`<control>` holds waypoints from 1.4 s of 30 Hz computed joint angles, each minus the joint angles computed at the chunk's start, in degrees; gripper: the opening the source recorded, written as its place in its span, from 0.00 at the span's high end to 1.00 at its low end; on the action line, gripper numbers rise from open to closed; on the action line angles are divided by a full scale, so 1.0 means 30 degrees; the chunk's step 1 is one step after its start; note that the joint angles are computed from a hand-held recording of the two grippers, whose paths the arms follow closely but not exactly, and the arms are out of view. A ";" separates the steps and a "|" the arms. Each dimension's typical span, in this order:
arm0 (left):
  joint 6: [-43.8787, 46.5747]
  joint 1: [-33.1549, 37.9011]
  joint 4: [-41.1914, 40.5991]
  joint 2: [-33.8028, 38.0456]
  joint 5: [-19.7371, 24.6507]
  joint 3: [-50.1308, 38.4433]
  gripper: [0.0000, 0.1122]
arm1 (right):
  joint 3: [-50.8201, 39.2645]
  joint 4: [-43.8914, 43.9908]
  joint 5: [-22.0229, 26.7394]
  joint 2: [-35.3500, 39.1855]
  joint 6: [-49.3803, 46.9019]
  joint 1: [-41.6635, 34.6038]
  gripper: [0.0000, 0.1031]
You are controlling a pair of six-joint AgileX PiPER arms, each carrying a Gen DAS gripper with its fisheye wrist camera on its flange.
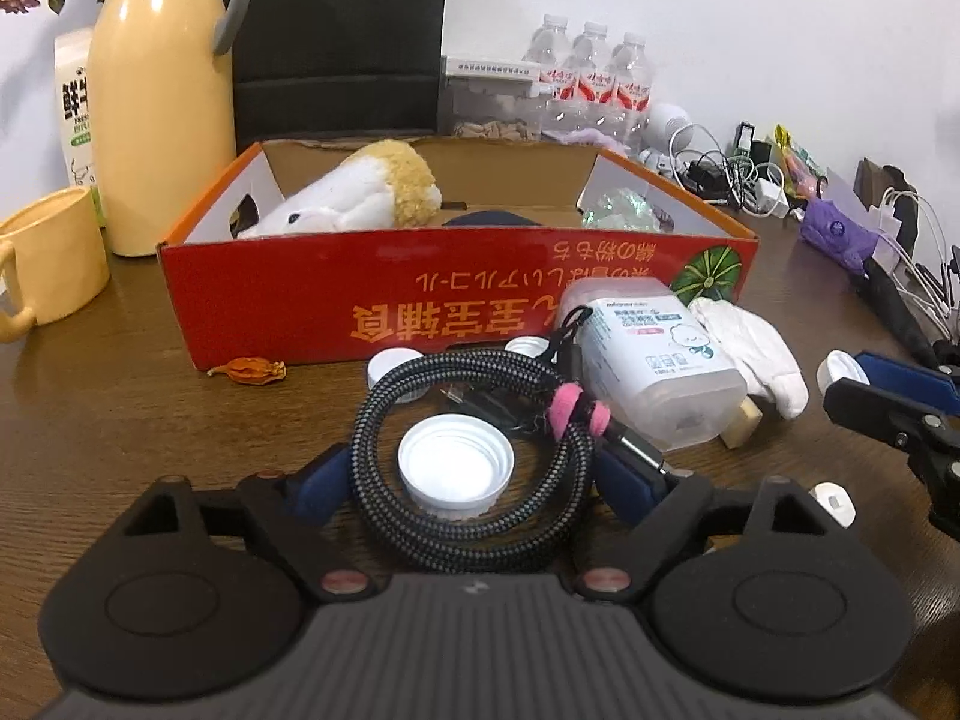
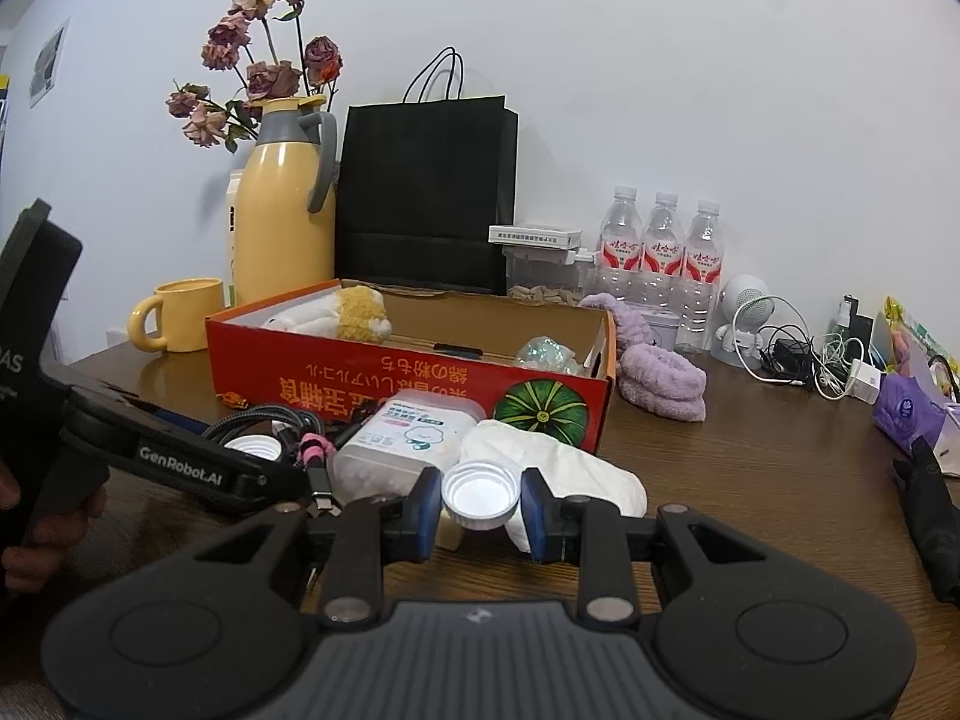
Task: Organize objects
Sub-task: 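Grasp the black cable with pink tie with the left tool while the right tool holds the cap, then carry cable and cap over the box and open both tools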
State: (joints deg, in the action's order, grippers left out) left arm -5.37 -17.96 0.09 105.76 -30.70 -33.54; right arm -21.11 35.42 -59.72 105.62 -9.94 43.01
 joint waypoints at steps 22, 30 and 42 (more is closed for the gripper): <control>0.2618 -0.2220 -0.4056 -0.1815 -0.6760 0.4347 0.28 | 0.0515 -0.0117 -0.1400 0.0091 0.0381 0.0346 0.74; 0.2659 -0.2211 -0.4156 -0.2136 -0.5130 0.3767 0.75 | 0.0117 -0.0332 -0.1272 0.0104 0.0158 0.0559 0.74; 0.1845 0.1331 -0.4620 -0.1687 -0.1157 0.1419 0.08 | 0.0149 -0.0483 -0.1091 0.0139 0.0402 0.0403 0.74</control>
